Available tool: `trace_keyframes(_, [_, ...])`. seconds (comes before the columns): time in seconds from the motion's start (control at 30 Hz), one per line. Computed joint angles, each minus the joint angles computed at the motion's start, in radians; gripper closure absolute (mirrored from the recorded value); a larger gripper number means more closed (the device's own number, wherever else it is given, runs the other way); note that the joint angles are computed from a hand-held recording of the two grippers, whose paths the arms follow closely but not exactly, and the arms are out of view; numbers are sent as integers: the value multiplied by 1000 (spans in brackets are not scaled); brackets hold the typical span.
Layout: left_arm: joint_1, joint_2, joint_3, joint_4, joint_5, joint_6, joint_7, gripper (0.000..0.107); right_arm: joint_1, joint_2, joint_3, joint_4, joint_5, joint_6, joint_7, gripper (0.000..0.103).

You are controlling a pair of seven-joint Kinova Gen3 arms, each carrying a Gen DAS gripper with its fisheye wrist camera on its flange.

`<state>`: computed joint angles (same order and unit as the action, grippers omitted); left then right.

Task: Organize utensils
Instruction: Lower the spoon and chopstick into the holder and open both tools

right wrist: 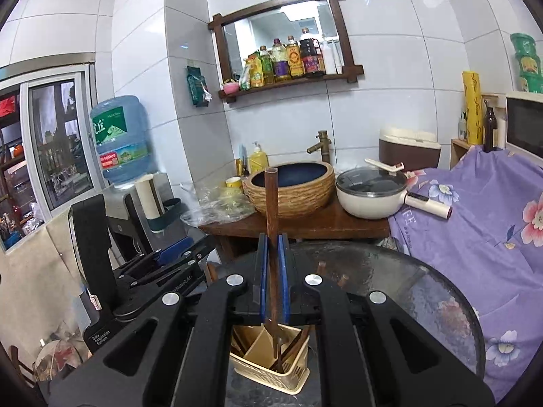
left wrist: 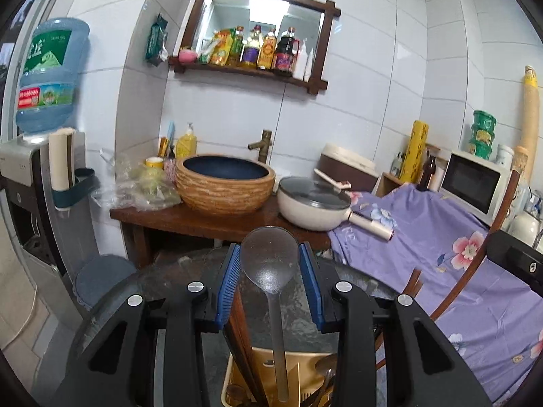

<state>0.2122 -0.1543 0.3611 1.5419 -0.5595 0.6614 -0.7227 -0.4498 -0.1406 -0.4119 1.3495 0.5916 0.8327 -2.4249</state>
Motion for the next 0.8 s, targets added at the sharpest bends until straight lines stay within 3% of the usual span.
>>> trace_keyframes(0.13, [-7,7,25,53,-61,-17,51,73,6,5,-5,65,18,-36,-33,96])
trace_keyframes(0.37, [14,7,19,118,-77,-35,59,73,-19,12,-22,167,124,-56,-132,96])
trace_keyframes(0.73, [39,0,10,175,-49,-48,-8,72,-35,12,7,253,121,-99,-181,96])
trace_keyframes(0.8, [46,-1,3,172,-30,-46,-30,63,-34,3,22,263,95,-119,-172,96])
